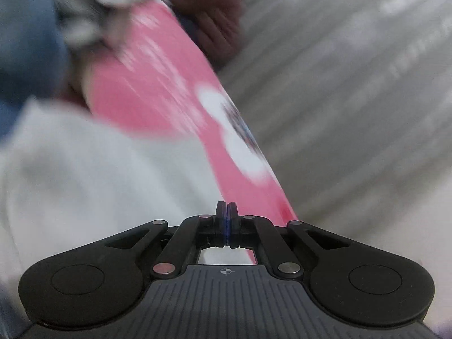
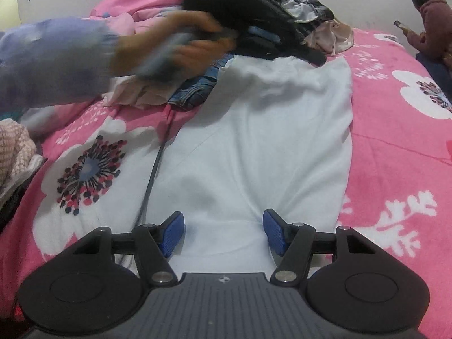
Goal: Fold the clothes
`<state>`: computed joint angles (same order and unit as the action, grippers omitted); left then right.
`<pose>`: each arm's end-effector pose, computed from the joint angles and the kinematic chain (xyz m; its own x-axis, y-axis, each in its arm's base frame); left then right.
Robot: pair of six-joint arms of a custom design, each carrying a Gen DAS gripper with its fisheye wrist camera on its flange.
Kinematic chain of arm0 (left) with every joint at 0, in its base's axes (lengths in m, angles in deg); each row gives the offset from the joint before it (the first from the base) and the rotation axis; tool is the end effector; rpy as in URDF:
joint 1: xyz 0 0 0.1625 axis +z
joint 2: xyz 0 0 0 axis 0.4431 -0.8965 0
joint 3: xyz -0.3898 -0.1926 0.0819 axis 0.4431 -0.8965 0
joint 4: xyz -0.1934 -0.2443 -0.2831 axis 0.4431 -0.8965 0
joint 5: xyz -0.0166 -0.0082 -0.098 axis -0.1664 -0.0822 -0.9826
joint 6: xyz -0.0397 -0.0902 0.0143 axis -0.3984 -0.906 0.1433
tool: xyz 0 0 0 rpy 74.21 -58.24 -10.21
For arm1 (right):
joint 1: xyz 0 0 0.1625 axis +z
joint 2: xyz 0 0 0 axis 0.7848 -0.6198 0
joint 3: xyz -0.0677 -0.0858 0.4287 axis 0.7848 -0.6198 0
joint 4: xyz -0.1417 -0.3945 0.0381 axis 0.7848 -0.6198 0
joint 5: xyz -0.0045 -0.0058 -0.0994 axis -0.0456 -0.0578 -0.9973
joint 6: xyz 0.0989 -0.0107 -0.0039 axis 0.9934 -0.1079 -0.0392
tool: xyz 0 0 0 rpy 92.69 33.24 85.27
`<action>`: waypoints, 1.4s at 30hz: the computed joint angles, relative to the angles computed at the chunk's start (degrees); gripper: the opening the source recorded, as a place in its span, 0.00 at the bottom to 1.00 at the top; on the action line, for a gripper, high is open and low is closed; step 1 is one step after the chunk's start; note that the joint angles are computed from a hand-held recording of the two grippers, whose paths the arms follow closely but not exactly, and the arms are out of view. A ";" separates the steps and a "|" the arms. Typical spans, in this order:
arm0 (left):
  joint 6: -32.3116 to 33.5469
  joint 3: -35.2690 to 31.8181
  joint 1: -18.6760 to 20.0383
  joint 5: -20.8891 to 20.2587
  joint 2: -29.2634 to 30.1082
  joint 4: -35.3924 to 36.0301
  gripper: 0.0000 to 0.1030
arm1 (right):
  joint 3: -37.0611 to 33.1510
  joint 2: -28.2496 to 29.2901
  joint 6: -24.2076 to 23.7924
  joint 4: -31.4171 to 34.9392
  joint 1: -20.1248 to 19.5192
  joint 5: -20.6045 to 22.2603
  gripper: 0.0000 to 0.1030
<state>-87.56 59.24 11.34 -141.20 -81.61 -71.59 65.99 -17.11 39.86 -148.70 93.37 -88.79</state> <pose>-0.2933 -0.3930 0.3789 -0.8467 0.5220 0.1032 0.4899 0.8405 -0.2314 0.3633 -0.1535 0.2714 -0.7244 -0.5236 0.4484 -0.6782 0.6581 -0.3270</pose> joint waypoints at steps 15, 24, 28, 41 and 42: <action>-17.83 3.17 -14.82 29.95 -18.00 21.46 0.00 | 0.26 0.21 -1.94 0.44 1.53 -1.38 0.68; -5.46 9.75 -19.21 24.50 -15.50 19.34 0.04 | 0.30 -0.35 -1.83 0.92 1.07 -0.73 0.68; -20.35 7.48 -21.71 31.31 -16.40 27.36 0.04 | 0.32 -0.88 -1.69 1.67 1.11 -0.60 0.68; -20.06 5.48 -33.42 31.36 -17.98 37.64 0.03 | 0.52 -0.59 -2.49 1.37 1.43 -0.90 0.71; -21.92 5.62 -34.48 30.55 -18.72 41.27 0.03 | 0.58 -0.65 -2.57 1.29 1.34 -0.76 0.71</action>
